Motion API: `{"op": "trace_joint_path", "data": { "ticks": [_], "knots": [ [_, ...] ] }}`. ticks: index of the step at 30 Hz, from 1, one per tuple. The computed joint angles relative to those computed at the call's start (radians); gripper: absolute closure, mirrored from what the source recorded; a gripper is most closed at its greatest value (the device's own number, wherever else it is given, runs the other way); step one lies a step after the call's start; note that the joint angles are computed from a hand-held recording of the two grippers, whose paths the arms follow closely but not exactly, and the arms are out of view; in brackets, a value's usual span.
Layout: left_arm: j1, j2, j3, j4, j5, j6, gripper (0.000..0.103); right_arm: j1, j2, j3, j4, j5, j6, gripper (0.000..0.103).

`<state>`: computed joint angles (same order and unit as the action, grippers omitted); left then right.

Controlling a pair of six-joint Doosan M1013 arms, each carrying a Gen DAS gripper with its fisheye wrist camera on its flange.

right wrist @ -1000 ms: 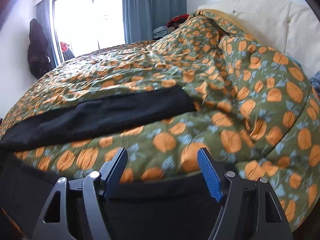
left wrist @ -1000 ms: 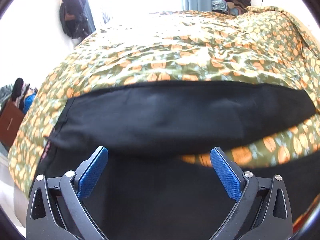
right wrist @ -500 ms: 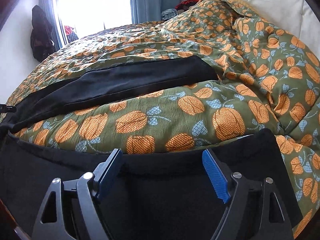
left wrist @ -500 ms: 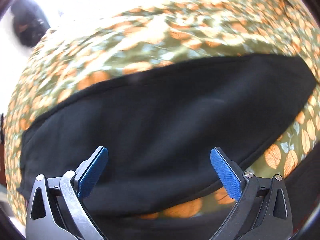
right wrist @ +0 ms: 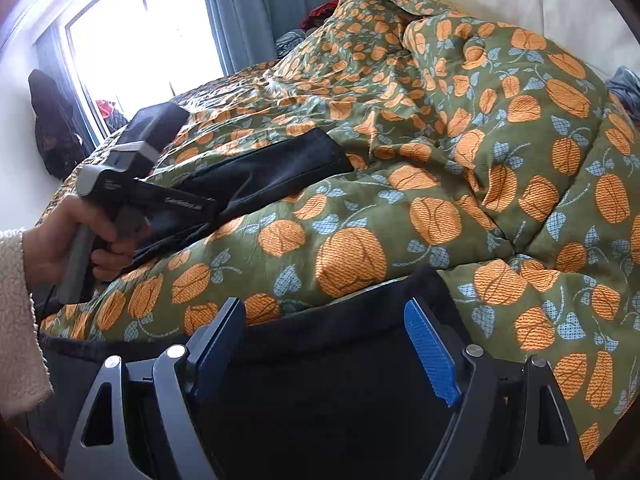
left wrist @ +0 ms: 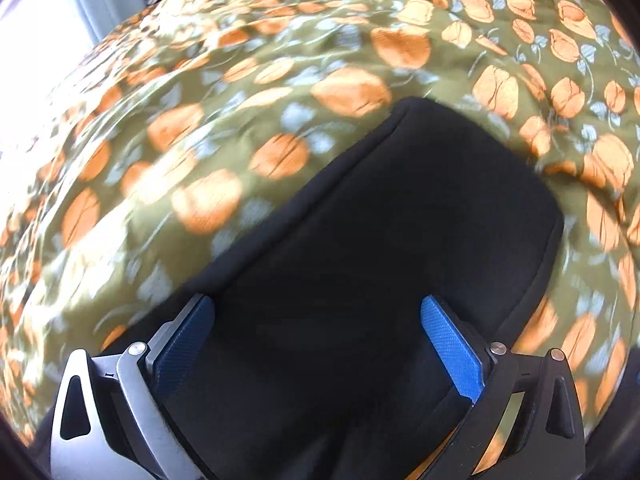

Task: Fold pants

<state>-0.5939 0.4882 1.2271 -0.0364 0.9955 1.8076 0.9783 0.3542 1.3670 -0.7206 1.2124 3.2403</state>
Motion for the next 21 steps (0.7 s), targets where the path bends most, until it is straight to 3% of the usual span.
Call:
{"op": "trace_joint_path", "data": {
  "ticks": [5, 8, 10, 14, 18, 21],
  "knots": [
    [-0.042, 0.055, -0.077, -0.004, 0.002, -0.123, 0.0, -0.009, -0.01, 0.013, -0.002, 0.026, 0.017, 0.022],
    [-0.01, 0.009, -0.056, -0.073, -0.001, -0.113, 0.007, -0.005, -0.028, 0.036, -0.036, 0.023, 0.087, 0.022],
    [0.031, -0.058, 0.005, -0.162, -0.009, -0.031, 0.007, 0.001, -0.033, 0.04, -0.073, 0.053, 0.12, 0.022],
    [0.1, -0.281, 0.282, -0.229, -0.072, 0.177, 0.001, 0.007, -0.038, 0.043, -0.114, 0.11, 0.171, 0.022],
    [0.149, -0.497, 0.574, -0.024, -0.045, 0.161, 0.001, 0.014, -0.026, 0.027, -0.133, 0.134, 0.174, 0.022],
    [0.297, -0.603, 0.662, -0.073, -0.011, 0.159, 0.0, 0.023, -0.004, -0.003, -0.143, 0.136, 0.122, 0.022]
  ]
}}
